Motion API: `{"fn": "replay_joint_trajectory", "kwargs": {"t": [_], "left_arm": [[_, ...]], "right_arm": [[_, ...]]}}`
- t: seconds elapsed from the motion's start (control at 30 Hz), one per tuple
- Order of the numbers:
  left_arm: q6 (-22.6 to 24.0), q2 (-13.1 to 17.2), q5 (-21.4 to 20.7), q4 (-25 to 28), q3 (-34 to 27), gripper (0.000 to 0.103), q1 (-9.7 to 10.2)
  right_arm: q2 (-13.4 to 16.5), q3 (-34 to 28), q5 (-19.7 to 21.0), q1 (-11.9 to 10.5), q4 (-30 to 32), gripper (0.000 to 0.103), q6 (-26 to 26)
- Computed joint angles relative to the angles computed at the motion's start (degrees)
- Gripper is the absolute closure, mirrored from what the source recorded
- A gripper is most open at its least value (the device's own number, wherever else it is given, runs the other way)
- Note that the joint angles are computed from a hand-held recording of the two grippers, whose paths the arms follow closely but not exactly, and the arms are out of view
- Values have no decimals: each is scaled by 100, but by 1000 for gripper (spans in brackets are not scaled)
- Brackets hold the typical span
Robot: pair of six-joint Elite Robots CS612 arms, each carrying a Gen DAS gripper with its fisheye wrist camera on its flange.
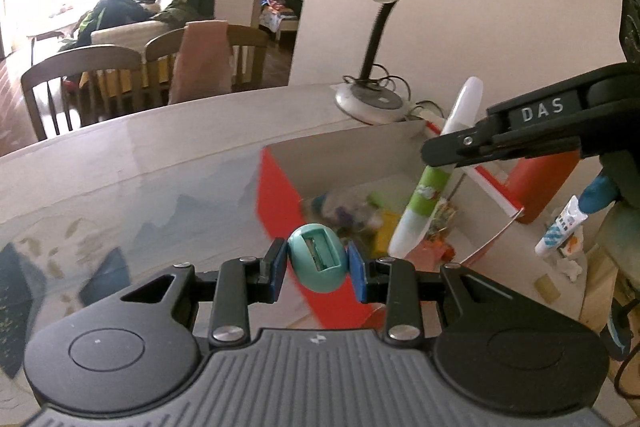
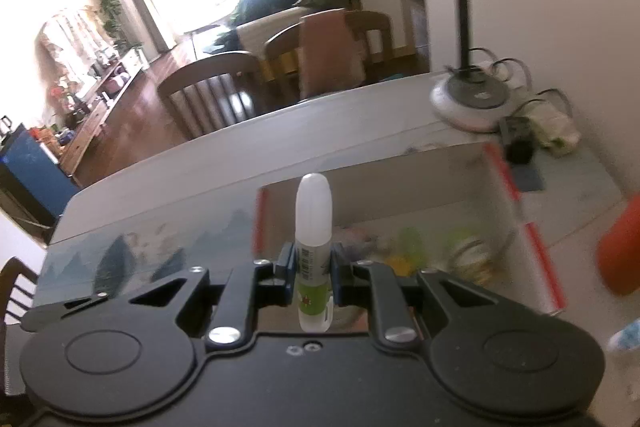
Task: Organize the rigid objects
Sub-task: 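Carry the mint-green case and white marker with both grippers into the box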
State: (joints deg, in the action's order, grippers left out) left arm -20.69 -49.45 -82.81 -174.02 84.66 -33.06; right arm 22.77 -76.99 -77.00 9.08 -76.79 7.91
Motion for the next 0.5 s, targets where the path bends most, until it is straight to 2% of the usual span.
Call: {"fn": "replay_joint_trajectory", "kwargs": {"t": [0.27, 0.5], "left_arm": [[40, 397, -32, 653, -756, 71, -151], [139, 784, 92, 1421, -1449, 71, -232]], "right_arm": [[63, -18, -140, -338, 210, 87, -216], [105, 22, -175, -491, 471, 87, -631]]}}
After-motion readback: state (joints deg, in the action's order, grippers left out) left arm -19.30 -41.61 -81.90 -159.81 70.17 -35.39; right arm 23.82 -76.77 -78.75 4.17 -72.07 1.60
